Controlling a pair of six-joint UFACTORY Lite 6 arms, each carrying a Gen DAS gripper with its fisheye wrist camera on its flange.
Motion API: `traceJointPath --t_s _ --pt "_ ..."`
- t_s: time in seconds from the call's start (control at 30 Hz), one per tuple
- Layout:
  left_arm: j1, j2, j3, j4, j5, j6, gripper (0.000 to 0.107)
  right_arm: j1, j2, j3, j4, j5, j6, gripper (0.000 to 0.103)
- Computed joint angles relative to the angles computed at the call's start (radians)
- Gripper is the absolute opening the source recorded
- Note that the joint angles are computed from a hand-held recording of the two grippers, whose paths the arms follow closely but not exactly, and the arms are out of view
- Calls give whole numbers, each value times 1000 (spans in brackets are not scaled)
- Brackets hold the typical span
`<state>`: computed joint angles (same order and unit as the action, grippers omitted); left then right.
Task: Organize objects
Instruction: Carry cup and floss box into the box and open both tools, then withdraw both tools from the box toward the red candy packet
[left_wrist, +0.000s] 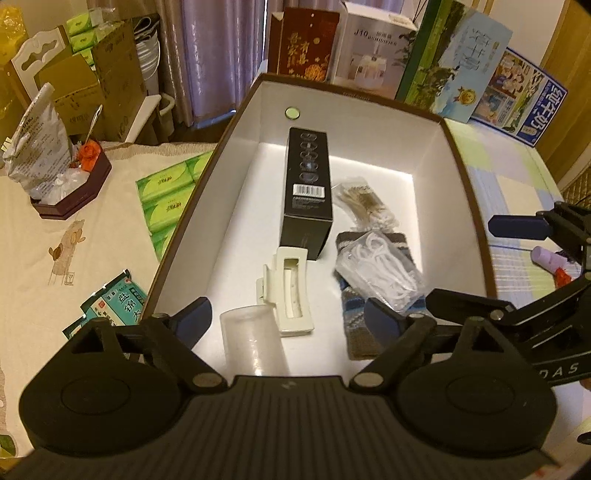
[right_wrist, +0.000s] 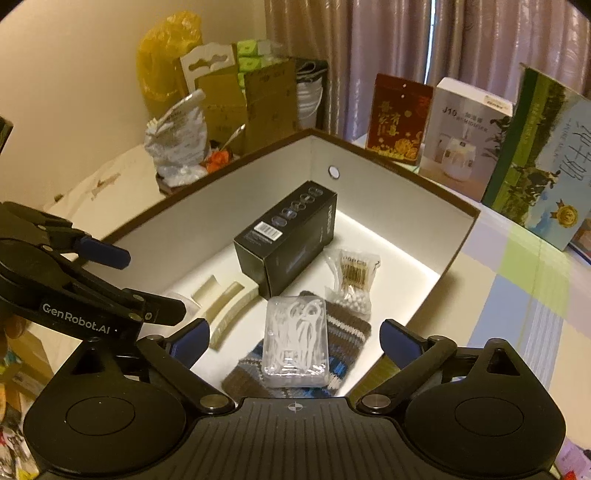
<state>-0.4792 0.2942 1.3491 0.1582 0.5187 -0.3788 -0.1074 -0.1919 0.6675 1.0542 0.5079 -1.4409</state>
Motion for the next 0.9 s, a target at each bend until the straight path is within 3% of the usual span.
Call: traceJointPath --t_s 0.27,0.53,0.9 --pt "-47 -102 -53 10 10 -63 89 -157 -166 -55 -34 176 29 98" --pt "-166 -197 -120 69 22 -196 90 -451 -302 -100 -76 433 -16 99" --pt "-367 -211 -127 181 57 -440 90 -916 -261 -60 -171 736 -196 99"
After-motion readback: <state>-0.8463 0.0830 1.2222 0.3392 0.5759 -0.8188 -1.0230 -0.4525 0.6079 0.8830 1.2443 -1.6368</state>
